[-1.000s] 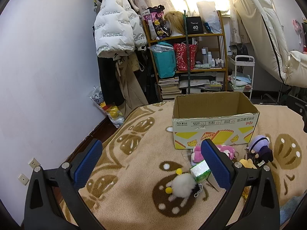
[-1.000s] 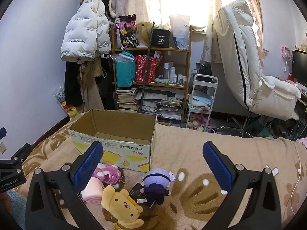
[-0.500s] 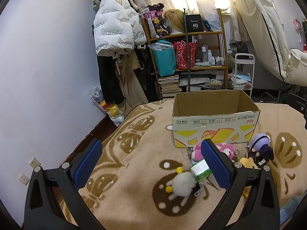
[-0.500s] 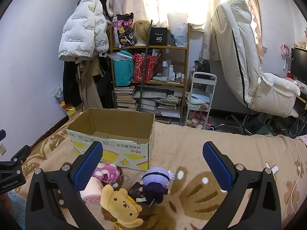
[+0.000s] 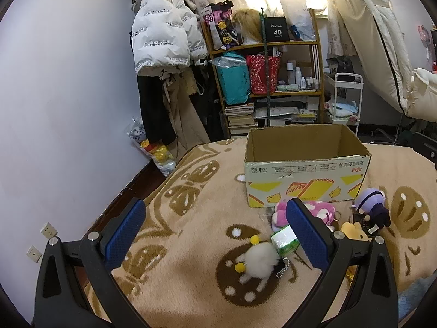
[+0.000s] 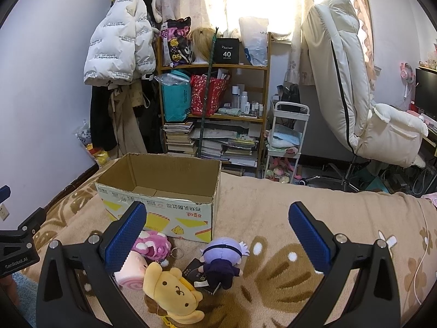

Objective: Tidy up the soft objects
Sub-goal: 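Lower the left tool onto the white pompom chick while the right tool lowers onto the purple-haired doll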

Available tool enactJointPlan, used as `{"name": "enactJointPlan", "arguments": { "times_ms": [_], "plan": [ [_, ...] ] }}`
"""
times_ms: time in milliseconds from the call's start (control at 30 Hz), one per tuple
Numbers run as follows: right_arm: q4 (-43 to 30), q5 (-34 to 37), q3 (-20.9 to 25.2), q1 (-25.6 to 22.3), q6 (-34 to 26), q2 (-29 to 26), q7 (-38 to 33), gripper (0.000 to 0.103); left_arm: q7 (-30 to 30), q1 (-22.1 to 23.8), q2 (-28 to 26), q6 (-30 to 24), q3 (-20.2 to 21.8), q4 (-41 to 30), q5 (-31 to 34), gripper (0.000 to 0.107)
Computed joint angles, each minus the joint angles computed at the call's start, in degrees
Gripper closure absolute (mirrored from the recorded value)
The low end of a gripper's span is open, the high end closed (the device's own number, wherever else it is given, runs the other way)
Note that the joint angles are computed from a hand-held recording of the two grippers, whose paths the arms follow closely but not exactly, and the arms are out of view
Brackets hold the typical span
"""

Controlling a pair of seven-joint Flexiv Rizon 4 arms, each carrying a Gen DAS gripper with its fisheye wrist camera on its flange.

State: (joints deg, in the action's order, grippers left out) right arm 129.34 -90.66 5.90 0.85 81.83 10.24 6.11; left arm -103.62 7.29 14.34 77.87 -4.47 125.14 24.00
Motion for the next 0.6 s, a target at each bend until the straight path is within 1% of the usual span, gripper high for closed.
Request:
{"name": "enactJointPlan", "arguments": {
  "times_ms": [67, 200, 233, 300, 400, 533, 600],
  "plan": [
    [0.4, 0.84, -0.18, -0.02, 0.93, -0.2, -0.63, 0.0, 0.22, -0.04, -0.23, -1.65, -0.15, -0.45, -0.26, 0.006],
    [1.22, 6.36, 0.27, -0.1, 1.73, -0.8, -3.97, 0.0, 1.31, -0.99, -1.33, -5.7, 0.06, -1.98, -1.19, 0.006],
    [1.47, 8.29, 0.5, -0.1, 1.72, -0.93, -5.01, 0.0, 0.98, -0.96, -1.73, -7.31, -0.14, -2.64, -0.88, 0.006],
    [1.47, 14.66, 1.19, 0.51, 0.91, -1.47, -9.57, 0.0, 0.1, -1.23, -2.44, -9.56, -0.2, -3.76, -0.09, 0.006],
    [1.41, 19.28, 2.08, 0.52, 0.31, -2.24, -12.95, 0.0, -0.09, -2.28, -4.17, -13.0, 0.44, -5.68, 0.12, 0.006],
    [0.67, 26.75, 2.98, 1.86, -2.27, -3.64, -18.85, 0.0, 0.82, -4.17, -6.51, -16.62, 2.0, -7.5, -1.75, 0.006],
    [0.15, 29.68, 3.05, 2.57, -3.04, -4.63, -21.23, 0.0, 0.24, -4.71, -7.66, -19.59, 2.16, -8.99, -0.99, 0.006]
  ]
}}
